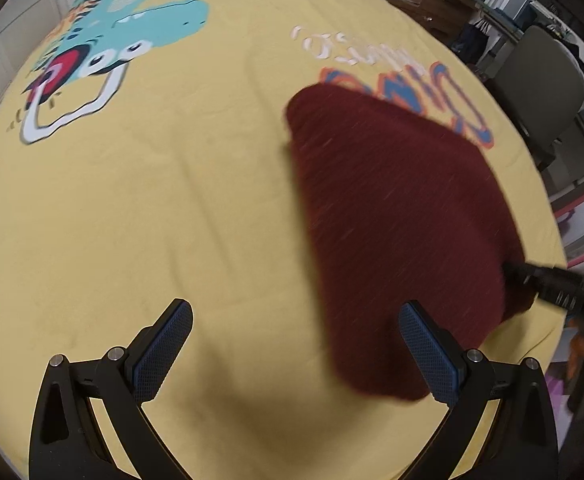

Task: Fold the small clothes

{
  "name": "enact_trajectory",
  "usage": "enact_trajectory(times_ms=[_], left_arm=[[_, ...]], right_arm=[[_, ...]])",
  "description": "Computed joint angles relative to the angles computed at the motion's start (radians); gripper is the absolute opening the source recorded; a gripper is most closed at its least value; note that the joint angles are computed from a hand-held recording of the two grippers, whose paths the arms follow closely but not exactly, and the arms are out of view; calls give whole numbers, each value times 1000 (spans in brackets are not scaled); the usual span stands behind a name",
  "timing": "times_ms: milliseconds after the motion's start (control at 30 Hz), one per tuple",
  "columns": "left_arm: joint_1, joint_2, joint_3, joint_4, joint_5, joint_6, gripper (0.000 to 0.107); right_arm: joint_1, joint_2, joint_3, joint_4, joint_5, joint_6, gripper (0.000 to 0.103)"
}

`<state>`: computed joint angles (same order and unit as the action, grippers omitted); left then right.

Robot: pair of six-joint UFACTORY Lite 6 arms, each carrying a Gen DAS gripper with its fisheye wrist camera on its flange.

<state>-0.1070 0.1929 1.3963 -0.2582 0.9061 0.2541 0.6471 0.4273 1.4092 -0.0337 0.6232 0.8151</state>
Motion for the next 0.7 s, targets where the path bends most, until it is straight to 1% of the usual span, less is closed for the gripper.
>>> enact_trajectory(times_ms=[33,100,167,300,400,467,567,667,700], left_arm=[[-14,36,46,-7,12,-12,102],[-40,104,128,-7,31,-44,102],[-67,167,189,15,31,-74,102],[-88,265,264,28,44,-112,102],[-88,292,268,39,31,-134,102],[-99,296,245,63,3,-141,102],[-91,297,204,34,-23,-129,103],[-86,287,172,18,-44,-128,103],[-91,281,161,25,-54,-133,103]], right_arm=[[0,-1,-2,-9,1,6,62],[0,13,16,-25,12,6,67],[0,17,21,-45,25,12,76],[-16,-1,8,-23,12,-6,78],[-34,-49,-12,38,-44,-36,79],[-48,-51,16,86,-70,-77,83],[-57,25,124,113,-45,-142,85],[-70,154,243,190,-1,-252,85],[-75,185,261,202,-2,-262,85]])
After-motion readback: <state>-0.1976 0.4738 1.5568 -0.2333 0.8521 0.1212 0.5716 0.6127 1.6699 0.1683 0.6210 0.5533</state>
